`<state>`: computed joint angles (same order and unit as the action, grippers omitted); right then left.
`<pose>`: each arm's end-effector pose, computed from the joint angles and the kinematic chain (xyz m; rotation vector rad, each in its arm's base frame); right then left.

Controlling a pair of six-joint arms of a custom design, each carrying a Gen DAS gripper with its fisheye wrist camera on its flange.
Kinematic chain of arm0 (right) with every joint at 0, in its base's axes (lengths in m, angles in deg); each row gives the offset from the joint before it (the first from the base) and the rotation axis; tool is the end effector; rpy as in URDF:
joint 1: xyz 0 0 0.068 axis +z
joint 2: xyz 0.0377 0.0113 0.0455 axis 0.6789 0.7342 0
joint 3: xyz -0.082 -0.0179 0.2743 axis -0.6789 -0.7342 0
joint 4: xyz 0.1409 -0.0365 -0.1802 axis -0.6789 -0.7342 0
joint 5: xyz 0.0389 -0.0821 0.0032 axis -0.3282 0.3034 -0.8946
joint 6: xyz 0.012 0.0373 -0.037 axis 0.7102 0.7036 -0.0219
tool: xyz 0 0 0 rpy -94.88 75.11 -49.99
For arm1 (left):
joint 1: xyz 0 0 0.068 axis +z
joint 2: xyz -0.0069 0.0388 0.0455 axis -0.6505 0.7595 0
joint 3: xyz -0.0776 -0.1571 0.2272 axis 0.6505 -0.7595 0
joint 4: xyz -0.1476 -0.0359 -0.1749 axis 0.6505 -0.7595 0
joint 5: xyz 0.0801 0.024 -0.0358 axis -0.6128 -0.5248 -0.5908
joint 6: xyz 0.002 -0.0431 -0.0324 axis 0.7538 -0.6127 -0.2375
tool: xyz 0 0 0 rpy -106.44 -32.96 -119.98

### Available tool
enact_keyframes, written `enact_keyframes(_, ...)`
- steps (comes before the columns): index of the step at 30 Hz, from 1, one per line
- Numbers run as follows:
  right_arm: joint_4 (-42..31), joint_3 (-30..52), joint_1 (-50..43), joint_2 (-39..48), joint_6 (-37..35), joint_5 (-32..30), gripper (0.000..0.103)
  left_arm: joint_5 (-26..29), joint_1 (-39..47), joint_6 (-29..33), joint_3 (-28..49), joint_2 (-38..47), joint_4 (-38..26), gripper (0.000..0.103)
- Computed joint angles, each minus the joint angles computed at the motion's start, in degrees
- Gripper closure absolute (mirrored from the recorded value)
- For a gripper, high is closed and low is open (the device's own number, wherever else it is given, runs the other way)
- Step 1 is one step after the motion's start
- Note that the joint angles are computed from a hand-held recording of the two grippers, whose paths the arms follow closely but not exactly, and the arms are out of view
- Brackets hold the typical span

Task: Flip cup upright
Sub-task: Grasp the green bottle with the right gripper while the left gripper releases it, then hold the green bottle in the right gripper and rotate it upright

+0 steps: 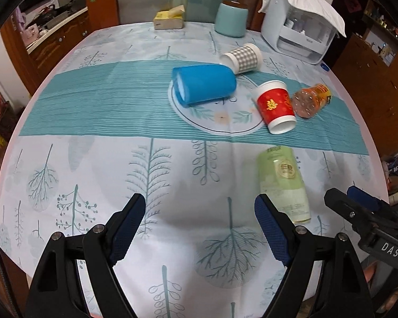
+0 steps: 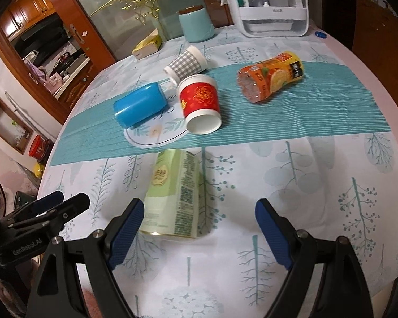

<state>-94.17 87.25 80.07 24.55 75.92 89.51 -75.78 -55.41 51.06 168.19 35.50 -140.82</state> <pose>0.2930 0.2215 0.3214 -0.0481 2.6377 0.4004 0.2835 -0.0732 0.3143 -0.1472 2.6520 -0.1374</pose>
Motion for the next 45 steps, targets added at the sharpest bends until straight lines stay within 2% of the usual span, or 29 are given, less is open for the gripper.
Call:
enact_keyframes(3,-0.5,1.42,0.53,1.11,-0.51,-0.1,0.016,0.17,0.91,-0.3,-2.51,-1.06,2.21,0.017)
enact_keyframes(5,-0.55,2.68,1.09,2.04,-1.31,0.12,0.016,0.17,1.29,-0.49,-4.1,-1.57,3.87,0.01)
enact_keyframes(10,-1.69,6.46,1.3,5.28,-2.79,-1.21,0.016,-0.9,1.99,-1.06,-6.16,-1.43,6.73,0.009)
enact_keyframes(18,-6.13,13.66,-1.83,12.77,-2.79,-10.46,0.016,-1.62,2.42,-0.23,-6.6,-0.12,8.23,0.009)
enact_keyframes(28,-15.54,27.54,-5.91,25.11,-3.07,-23.17,0.016,-0.87,3.55,0.16,-5.54,2.03,9.54,0.009)
enact_keyframes(37,-22.62,37.48,-8.12,30.96,-3.19,-25.46,0.017,-0.92,3.76,1.08,-4.57,3.39,9.32,0.009)
enact_keyframes(42,-25.81,41.61,-8.73,32.69,-3.97,-25.65,0.024,-2.21,3.41,1.81,-3.24,4.88,8.46,0.009)
enact_keyframes(45,-28.22,45.25,-9.09,34.75,-4.34,-27.07,0.032,-3.37,3.13,2.38,-1.91,6.39,7.8,0.009)
